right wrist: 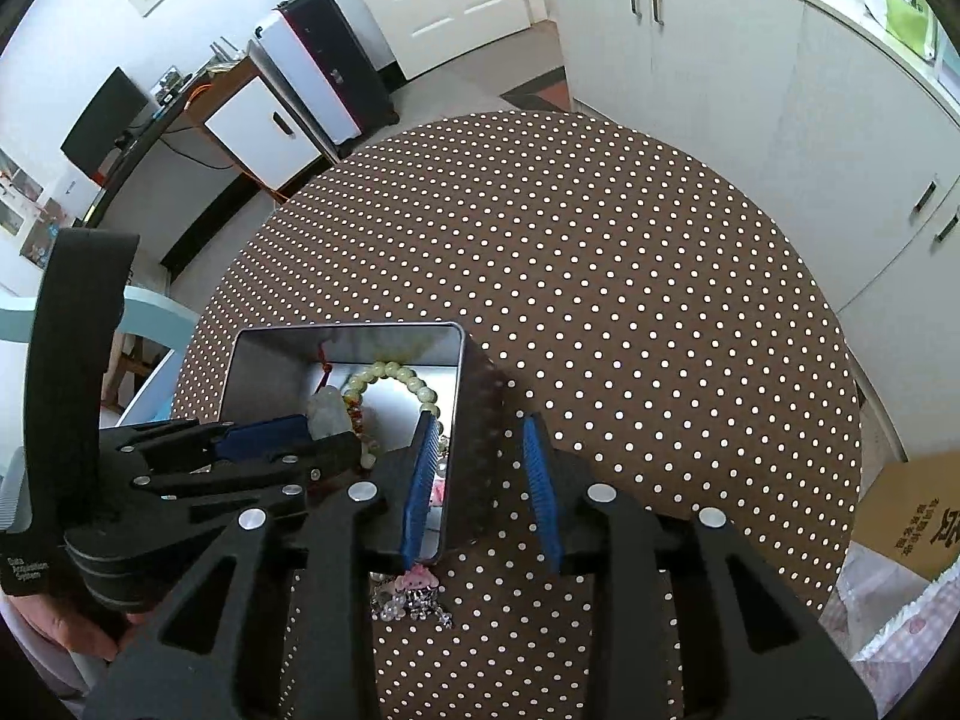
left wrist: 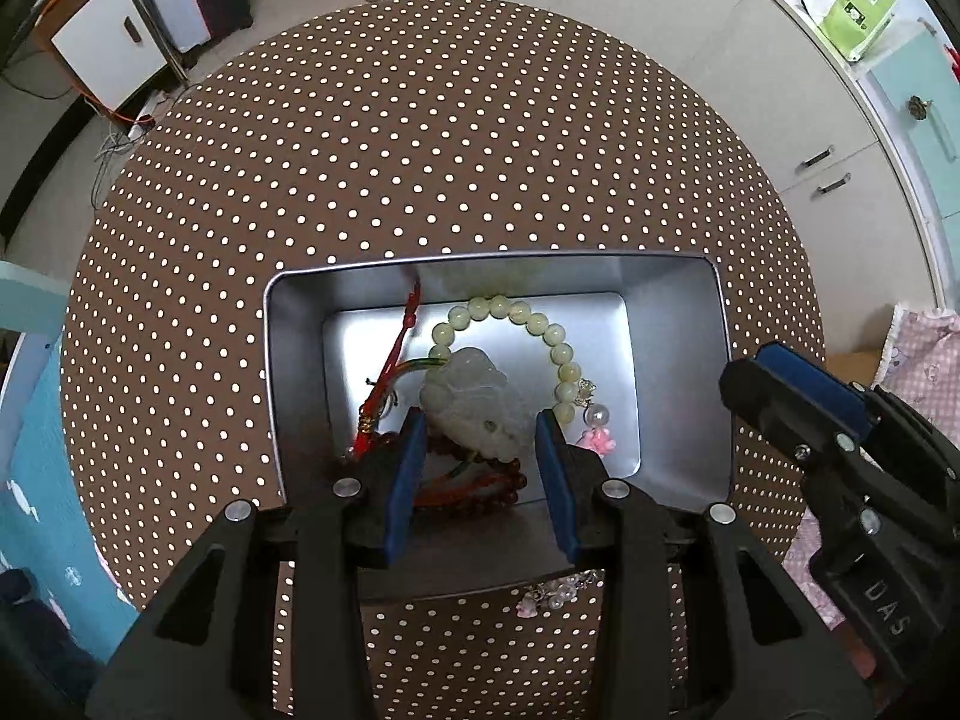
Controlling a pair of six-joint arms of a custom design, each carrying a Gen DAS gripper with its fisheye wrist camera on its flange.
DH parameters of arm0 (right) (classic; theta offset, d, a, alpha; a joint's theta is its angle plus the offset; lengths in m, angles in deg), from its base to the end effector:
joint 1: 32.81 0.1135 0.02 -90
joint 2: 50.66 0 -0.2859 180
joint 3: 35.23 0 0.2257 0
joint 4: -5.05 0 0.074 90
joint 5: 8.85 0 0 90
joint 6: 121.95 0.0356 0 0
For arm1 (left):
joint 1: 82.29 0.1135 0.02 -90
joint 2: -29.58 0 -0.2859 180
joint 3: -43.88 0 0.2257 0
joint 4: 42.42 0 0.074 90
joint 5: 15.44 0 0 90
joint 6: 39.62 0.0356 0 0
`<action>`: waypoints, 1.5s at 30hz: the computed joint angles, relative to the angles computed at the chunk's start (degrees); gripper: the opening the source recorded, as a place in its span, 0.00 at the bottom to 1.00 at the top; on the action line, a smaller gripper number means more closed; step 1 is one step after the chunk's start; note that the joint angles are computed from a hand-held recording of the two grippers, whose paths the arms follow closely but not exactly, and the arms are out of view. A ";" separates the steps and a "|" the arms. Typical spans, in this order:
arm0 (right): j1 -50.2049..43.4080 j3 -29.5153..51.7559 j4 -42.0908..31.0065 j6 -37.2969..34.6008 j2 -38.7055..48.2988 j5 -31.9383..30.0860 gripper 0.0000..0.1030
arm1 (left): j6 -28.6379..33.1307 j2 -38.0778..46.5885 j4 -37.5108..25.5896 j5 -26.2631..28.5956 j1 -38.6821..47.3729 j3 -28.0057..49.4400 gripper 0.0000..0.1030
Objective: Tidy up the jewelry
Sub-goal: 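Lower the jade pendant into the tray and open the left gripper, then withdraw the left gripper from the tray toward the pink charm cluster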
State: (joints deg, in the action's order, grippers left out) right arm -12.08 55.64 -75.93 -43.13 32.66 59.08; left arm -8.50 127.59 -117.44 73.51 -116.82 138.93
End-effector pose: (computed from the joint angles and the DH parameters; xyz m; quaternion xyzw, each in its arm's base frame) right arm 0.2207 0.0978 0.3246 -0.2935 0.9263 0.2005 0.1252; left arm 0.2542 -0.1741 0.2778 -0.2107 0.9719 -0.0700 0.0784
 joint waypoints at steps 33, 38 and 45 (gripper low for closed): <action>-8.33 -7.00 -9.44 -7.79 -15.73 -2.51 0.41 | -19.27 -9.49 -10.94 -11.17 -21.91 3.67 0.40; -10.18 -9.20 -11.06 -10.07 -18.41 -1.53 0.48 | -19.71 -9.40 -6.25 -9.84 -23.25 -0.15 0.40; -18.60 -11.66 -13.64 -15.27 -19.31 -1.10 0.49 | -19.73 -8.46 -0.15 -7.97 -24.05 -5.24 0.40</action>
